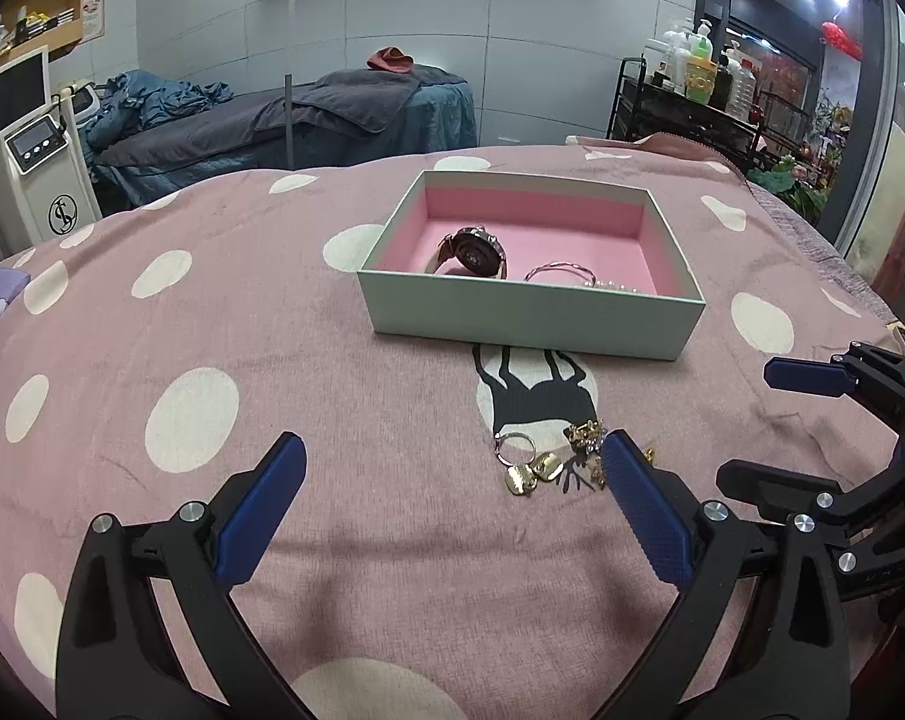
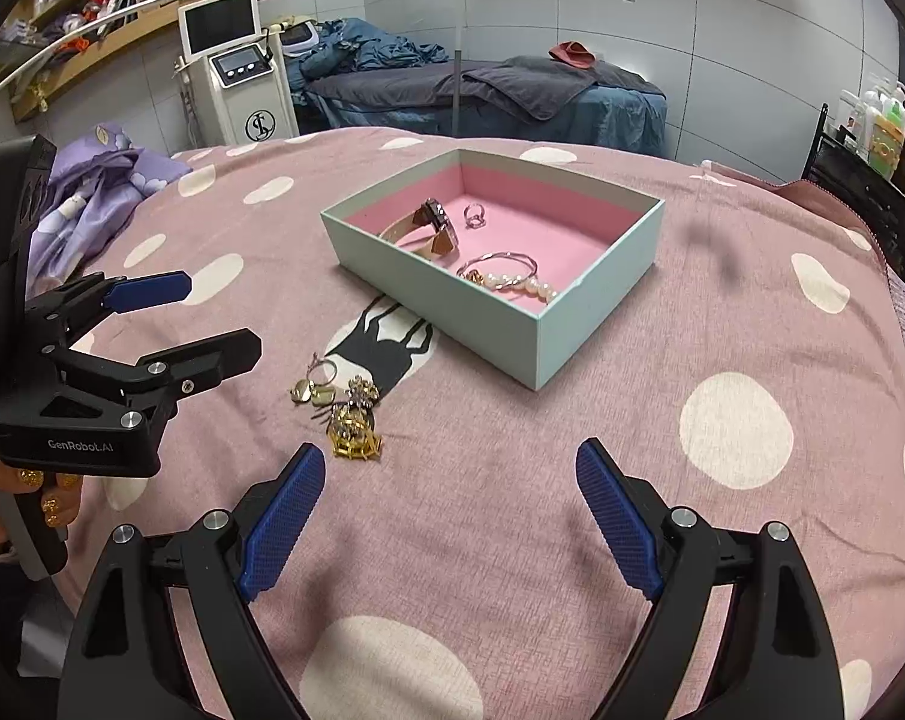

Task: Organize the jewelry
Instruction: 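Withdraw both grippers from the box toward the gold jewelry, then grasp the gold brooch with the right gripper while the left gripper grasps a gold earring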

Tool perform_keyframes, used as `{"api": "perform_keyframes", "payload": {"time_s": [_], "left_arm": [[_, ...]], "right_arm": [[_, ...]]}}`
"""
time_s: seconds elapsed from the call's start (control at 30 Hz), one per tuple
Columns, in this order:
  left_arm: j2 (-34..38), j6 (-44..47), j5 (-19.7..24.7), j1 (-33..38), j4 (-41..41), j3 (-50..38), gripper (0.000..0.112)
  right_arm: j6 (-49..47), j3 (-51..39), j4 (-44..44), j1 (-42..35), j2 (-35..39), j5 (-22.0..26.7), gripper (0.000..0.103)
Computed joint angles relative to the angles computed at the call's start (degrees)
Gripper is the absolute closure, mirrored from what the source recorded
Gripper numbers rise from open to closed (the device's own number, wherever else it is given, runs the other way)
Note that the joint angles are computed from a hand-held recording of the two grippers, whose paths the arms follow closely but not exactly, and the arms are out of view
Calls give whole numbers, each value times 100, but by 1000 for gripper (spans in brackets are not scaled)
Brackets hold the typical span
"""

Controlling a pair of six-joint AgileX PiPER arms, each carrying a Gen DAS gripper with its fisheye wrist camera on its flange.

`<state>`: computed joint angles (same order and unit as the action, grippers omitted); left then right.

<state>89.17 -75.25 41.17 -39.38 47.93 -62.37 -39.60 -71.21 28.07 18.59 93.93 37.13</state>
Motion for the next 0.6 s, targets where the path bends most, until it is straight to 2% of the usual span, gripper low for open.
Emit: {"api": "perform_keyframes", "payload": {"time_s": [0.17,0.37,0.53,0.6], "left_arm": [[-7,-234,157,-173,198,194,15],[-93,-314,-52,-158,166,444,15],[-40,-156,-189,-92,-32,495,27],[-5,-33,-207,-76,-119,477,33]], "right_arm": [[24,97,-209,59,21,-4,21],[27,47,-364,194,110,94,36],[123,-107,-477,394,246,206,40],[252,-234,-544,487,356,299,46]]}}
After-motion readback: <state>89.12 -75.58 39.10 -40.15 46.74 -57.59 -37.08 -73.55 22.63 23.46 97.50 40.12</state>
